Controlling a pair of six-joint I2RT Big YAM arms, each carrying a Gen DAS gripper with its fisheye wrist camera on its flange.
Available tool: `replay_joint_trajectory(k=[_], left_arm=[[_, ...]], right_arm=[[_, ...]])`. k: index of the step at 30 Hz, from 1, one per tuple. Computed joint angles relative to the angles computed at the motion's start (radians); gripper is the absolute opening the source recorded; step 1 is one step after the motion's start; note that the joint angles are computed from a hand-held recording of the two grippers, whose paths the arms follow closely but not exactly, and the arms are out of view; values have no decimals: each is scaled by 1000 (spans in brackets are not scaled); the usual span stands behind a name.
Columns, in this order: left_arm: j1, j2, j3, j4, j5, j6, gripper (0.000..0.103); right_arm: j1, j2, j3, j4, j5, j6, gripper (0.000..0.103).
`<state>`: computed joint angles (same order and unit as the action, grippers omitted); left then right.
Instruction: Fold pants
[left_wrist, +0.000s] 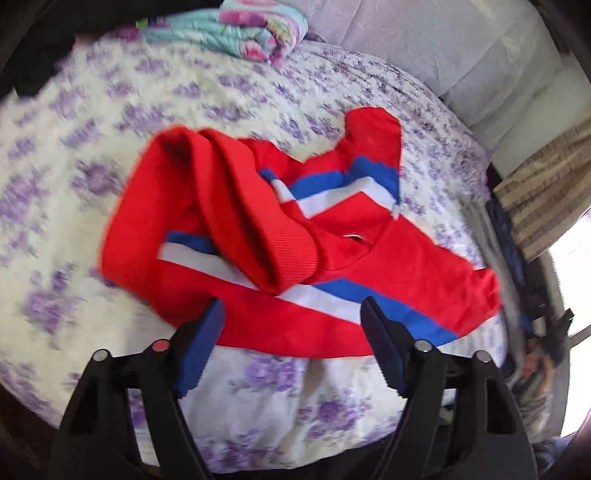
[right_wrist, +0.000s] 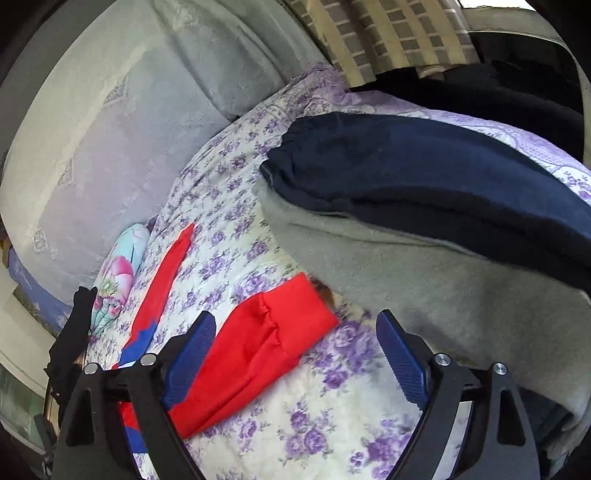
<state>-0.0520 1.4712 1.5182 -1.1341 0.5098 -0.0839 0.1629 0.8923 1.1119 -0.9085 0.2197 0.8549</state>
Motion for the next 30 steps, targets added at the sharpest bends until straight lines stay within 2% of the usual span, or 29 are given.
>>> replay_joint_trajectory(k=[3, 5, 8, 9, 10, 11, 12, 13, 14, 15, 16, 18, 20, 22, 25, 27, 28, 30], left_arm=[[-16, 25, 19, 16, 16, -15, 68], [-30, 69, 74, 6, 18, -28, 62], [-23, 135, 183, -25, 18, -41, 41], [-7, 155, 229, -3, 29, -62, 38], [11, 171, 269, 51, 10, -114, 41], [26, 197, 319, 90, -41, -156, 44], [38, 228, 370, 110, -102, -174, 53], [49, 271, 433, 122, -202, -199, 61], [64, 334, 517, 90, -314, -267, 61], [81, 389, 586, 47, -345, -307, 60], [95, 421, 624, 14, -313, -315, 57], [108, 429, 619, -2, -228, -297, 57], [92, 410, 582, 1, -242, -238, 60], [73, 410, 572, -6, -286, -185, 72], [79, 448, 602, -24, -314, -179, 72], [97, 488, 643, -60, -290, -200, 72], [101, 528, 690, -97, -254, -199, 72], [103, 543, 690, -108, -206, -188, 72]], right_arm=[[6, 47, 15, 29, -58, -27, 89], [39, 95, 43, 41, -65, -43, 89], [69, 172, 112, 48, -87, -112, 89], [78, 192, 133, 45, -91, -129, 89], [85, 218, 160, 40, -96, -150, 90], [86, 249, 192, 35, -108, -176, 90], [92, 274, 217, 31, -114, -189, 90], [92, 296, 239, 30, -127, -205, 90], [94, 323, 264, 29, -137, -221, 90], [101, 338, 279, 27, -138, -229, 90], [104, 356, 297, 25, -144, -241, 90], [112, 388, 329, 14, -145, -256, 90], [111, 426, 367, -4, -152, -276, 90], [104, 478, 420, -25, -171, -300, 90], [85, 572, 519, -39, -216, -343, 90], [61, 662, 625, -55, -258, -376, 90], [47, 715, 689, -63, -283, -382, 90], [24, 809, 804, -76, -317, -375, 90]])
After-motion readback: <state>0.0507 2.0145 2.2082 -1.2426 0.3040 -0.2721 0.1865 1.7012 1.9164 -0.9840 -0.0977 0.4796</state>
